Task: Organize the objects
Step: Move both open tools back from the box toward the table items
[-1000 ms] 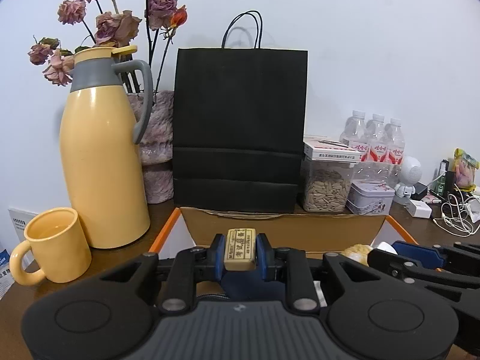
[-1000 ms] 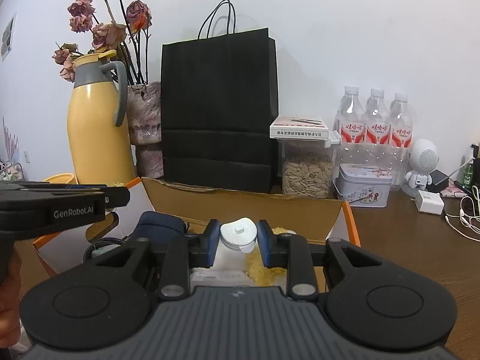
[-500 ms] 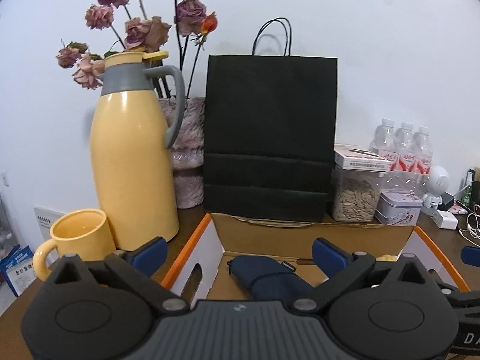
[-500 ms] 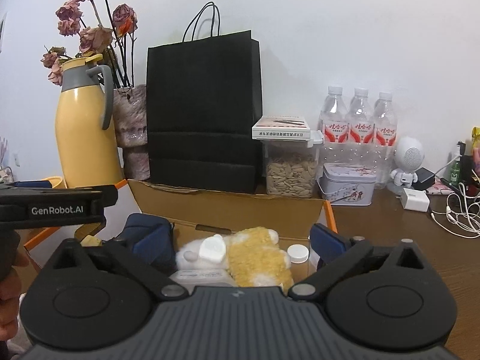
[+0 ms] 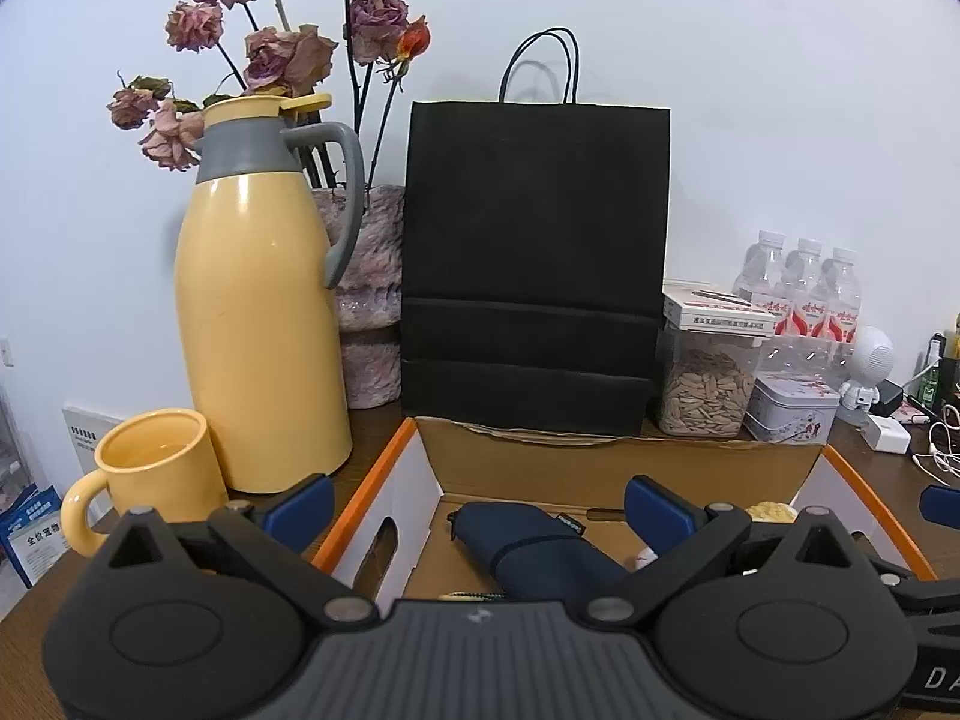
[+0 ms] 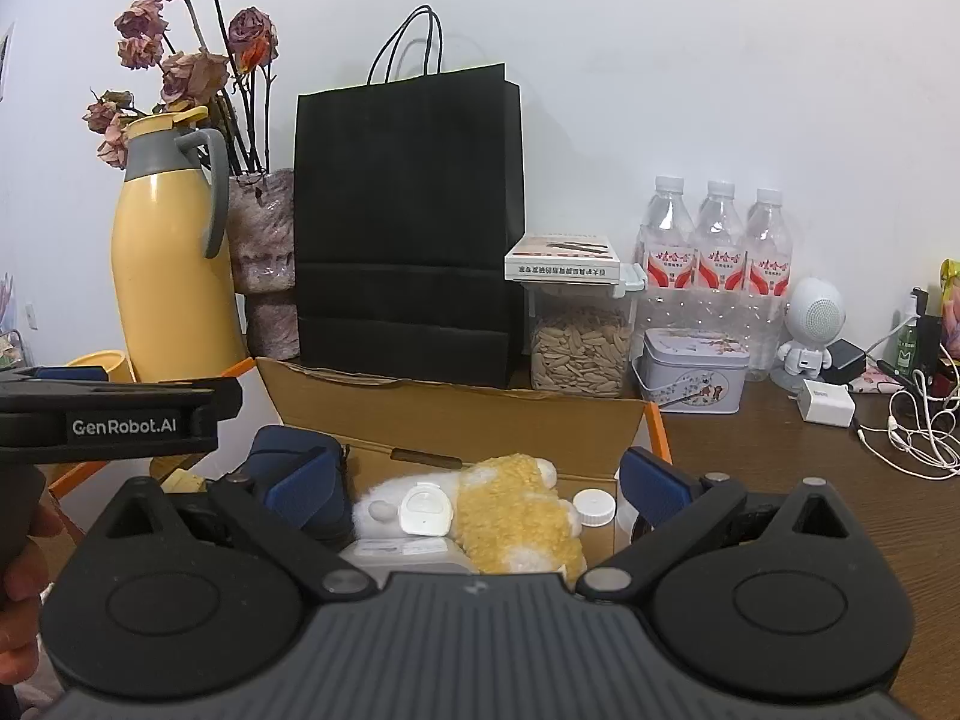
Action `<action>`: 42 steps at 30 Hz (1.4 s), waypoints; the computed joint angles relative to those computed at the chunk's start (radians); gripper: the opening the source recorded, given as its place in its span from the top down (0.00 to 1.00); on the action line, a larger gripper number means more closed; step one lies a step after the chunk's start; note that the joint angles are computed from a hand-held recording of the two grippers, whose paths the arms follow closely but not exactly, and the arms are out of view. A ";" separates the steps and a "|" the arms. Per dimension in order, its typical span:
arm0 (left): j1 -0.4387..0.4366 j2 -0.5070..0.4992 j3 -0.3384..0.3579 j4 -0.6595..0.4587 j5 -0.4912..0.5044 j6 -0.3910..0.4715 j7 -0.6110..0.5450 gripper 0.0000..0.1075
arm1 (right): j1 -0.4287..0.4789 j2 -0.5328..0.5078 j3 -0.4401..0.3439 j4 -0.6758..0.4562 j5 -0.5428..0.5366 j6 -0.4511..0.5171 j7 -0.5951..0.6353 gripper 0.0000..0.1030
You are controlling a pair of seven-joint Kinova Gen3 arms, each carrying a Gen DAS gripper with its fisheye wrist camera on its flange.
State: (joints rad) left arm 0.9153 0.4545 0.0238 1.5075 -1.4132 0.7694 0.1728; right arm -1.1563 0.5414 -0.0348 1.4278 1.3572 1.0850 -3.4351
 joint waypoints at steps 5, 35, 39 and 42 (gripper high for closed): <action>0.001 -0.027 0.007 0.034 -0.020 -0.016 0.020 0.04 | -0.015 -0.011 -0.003 0.014 0.020 0.016 -0.007 0.00; -0.005 -0.146 0.211 0.368 -0.201 0.117 0.226 0.04 | -0.133 -0.035 -0.109 0.128 0.023 0.154 -0.068 0.00; -0.003 -0.159 0.234 0.409 -0.215 0.122 0.250 0.04 | -0.142 -0.031 -0.134 0.138 0.001 0.166 -0.084 0.00; -0.009 -0.164 0.247 0.413 -0.175 0.106 0.213 0.04 | -0.141 -0.025 -0.160 0.138 -0.020 0.176 -0.077 0.00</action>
State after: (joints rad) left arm 0.9060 0.2905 0.2709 1.9208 -1.5885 0.8758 0.3854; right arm -1.2974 0.5161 -0.1948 1.5659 1.3367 1.2606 -3.5123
